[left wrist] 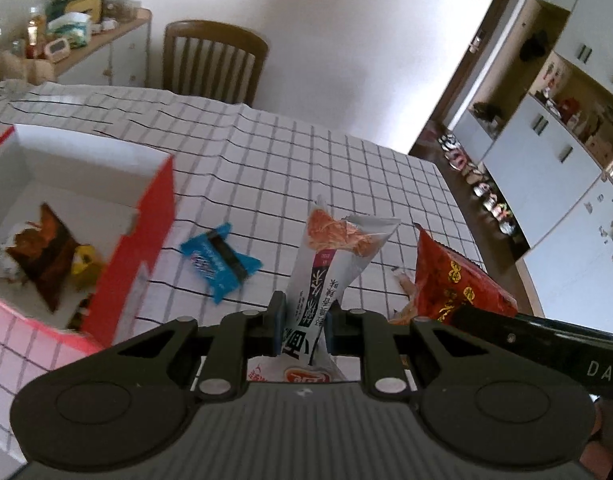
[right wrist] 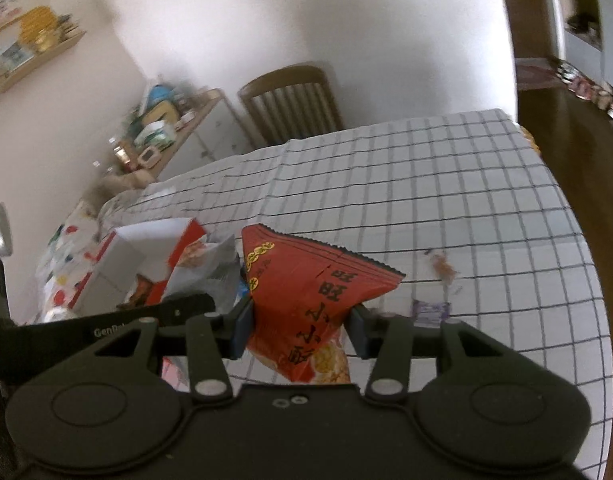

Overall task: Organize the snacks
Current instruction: 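Carry the white snack and red bag over the red box and release both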

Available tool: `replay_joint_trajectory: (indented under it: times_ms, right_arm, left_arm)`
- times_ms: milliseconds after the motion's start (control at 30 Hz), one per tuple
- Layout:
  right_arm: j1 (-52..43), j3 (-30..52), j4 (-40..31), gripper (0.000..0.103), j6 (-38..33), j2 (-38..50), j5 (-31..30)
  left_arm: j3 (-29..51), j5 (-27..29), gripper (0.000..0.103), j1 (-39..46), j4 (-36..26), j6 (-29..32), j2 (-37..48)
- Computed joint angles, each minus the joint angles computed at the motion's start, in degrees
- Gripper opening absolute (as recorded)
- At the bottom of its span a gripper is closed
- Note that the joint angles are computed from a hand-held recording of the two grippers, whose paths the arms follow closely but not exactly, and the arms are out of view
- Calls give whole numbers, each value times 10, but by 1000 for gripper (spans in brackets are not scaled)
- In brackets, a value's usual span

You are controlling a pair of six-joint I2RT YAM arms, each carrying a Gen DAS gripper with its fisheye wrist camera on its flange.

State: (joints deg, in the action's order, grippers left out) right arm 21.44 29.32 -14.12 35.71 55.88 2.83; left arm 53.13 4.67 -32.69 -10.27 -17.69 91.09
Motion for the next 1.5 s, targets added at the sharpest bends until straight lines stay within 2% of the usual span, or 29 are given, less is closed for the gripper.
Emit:
replay_joint_trajectory:
  times_ms: [233, 600, 833, 1100, 1500]
  right_arm:
    - [63, 48, -1, 47, -4, 32, 22]
    - [155, 183, 33, 47, 9, 199, 79]
    - [205, 307, 19, 47, 28, 321, 113]
    - [236, 458, -14, 47, 48, 457, 141]
    - [229, 710, -128, 47, 55, 674, 161]
  left_arm:
    - [-4, 28, 18, 74, -30, 31, -45]
    - [45, 128, 18, 254, -74, 141, -24]
    - [119, 182, 18, 362, -109, 223, 40]
    - [227, 216, 19, 443, -144, 279, 134]
    - [378, 180, 19, 440, -174, 326, 300]
